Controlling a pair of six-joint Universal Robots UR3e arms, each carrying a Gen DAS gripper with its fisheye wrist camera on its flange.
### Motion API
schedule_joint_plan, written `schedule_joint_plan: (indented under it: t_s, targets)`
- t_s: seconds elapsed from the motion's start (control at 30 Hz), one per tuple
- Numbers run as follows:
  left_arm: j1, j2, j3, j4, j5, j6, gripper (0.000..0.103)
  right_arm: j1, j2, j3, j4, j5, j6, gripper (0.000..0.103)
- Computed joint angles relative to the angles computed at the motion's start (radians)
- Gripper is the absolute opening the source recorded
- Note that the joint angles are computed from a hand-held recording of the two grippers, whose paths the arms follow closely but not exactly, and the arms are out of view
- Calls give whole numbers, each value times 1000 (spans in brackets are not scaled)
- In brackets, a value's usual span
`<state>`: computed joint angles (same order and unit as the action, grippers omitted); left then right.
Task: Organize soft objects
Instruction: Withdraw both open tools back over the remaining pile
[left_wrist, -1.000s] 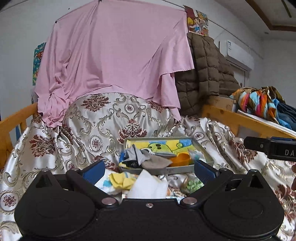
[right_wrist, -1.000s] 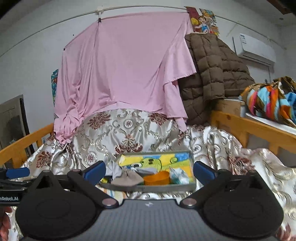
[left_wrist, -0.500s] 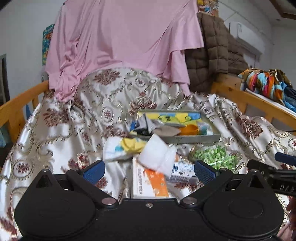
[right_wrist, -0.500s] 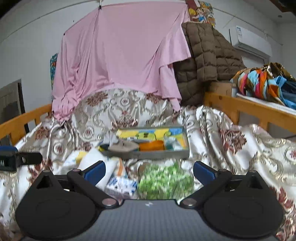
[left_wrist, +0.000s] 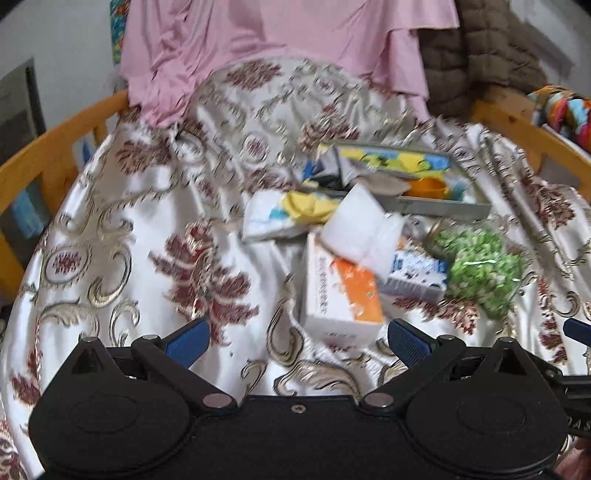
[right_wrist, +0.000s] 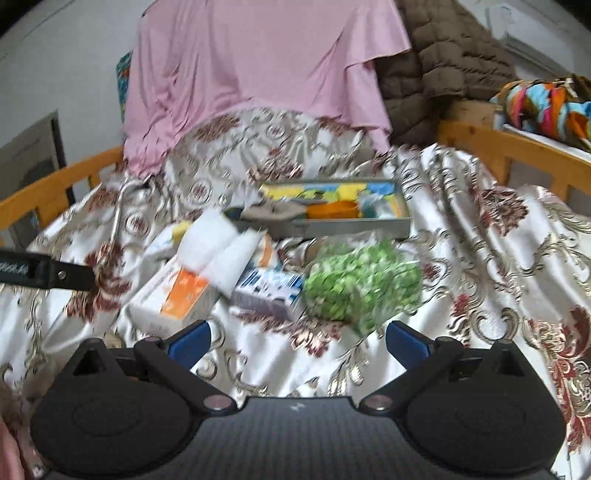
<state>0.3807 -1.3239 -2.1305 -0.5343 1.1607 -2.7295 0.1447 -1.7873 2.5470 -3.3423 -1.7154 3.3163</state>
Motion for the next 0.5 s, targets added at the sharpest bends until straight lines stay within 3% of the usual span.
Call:
schedule_joint_plan:
  t_s: [0.3, 0.5]
  targets:
    - [-7, -70, 70, -32, 52, -110, 102, 17, 51, -53, 66, 32, -17, 103]
    - [-12, -148, 130, -23, 93, -199, 102, 9, 120, -74, -7, 61, -7, 103]
